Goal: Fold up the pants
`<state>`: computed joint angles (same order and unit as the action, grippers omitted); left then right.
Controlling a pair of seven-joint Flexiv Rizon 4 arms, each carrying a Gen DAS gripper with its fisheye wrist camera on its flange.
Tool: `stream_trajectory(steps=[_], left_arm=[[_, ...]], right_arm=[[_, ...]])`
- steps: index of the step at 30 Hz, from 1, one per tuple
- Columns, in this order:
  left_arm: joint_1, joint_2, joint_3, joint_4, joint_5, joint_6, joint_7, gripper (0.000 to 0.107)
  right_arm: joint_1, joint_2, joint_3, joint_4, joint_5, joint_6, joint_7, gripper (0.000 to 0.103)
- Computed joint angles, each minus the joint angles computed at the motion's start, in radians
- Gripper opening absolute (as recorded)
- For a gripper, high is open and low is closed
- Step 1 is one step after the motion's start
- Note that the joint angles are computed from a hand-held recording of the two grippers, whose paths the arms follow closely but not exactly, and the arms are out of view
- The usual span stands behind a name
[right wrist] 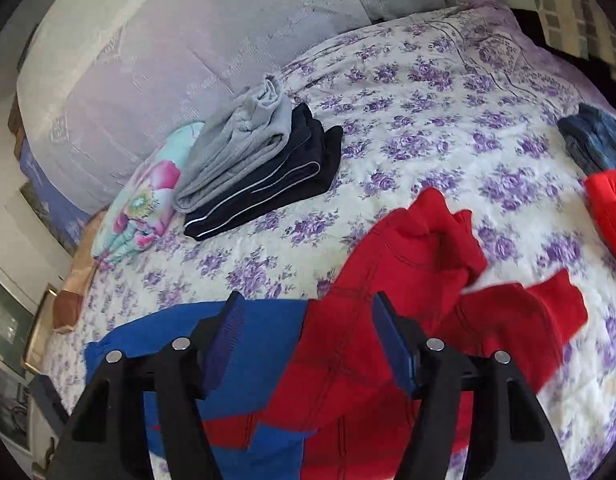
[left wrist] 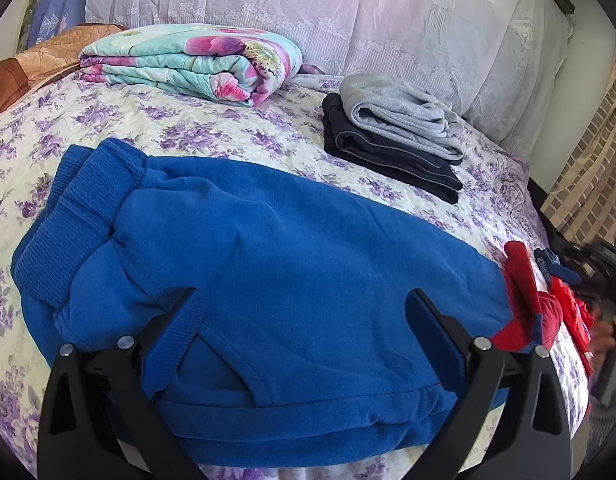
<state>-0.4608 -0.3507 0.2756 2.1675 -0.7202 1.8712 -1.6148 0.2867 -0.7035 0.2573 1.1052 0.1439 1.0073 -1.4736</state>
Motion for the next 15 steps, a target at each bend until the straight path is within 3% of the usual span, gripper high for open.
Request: stream_trajectory(steps=[3, 5, 7, 8, 9, 11, 15], left_arm=[[0.093, 0.02, -0.083, 0.02, 0.061, 0.022, -0.039, 0.098], [0.148, 0.031, -0.131, 0.034, 0.102, 0.035, -0.069, 0.098], [0.195, 0.04, -0.169, 0.044, 0.143, 0.042, -0.099, 0.098], [0.212, 0.043, -0.182, 0.048, 0.16, 0.045, -0.113, 0.098], [0.228, 0.046, -0.193, 0.051, 0.177, 0.048, -0.126, 0.098], [0.241, 0.05, -0.202, 0.055, 0.198, 0.049, -0.144, 0.098], [0.245, 0.051, -0.198, 0.054, 0.22, 0.047, -0.162, 0.098]], right_arm=[[0.105, -0.071, -0.144, -0.097, -0.17, -0.08, 0.134, 0.066], [0.12, -0.104, -0.169, -0.129, -0.237, -0.103, 0.149, 0.065], [0.097, -0.122, -0.142, -0.145, -0.24, -0.14, 0.128, 0.046], [0.072, -0.133, -0.111, -0.165, -0.212, -0.177, 0.115, 0.023], [0.046, -0.13, -0.084, -0.161, -0.175, -0.195, 0.105, 0.013], [-0.019, -0.105, -0.02, -0.119, -0.06, -0.145, 0.084, 0.005], [-0.161, 0.02, 0.103, 0.067, 0.177, 0.027, -0.015, 0.005]])
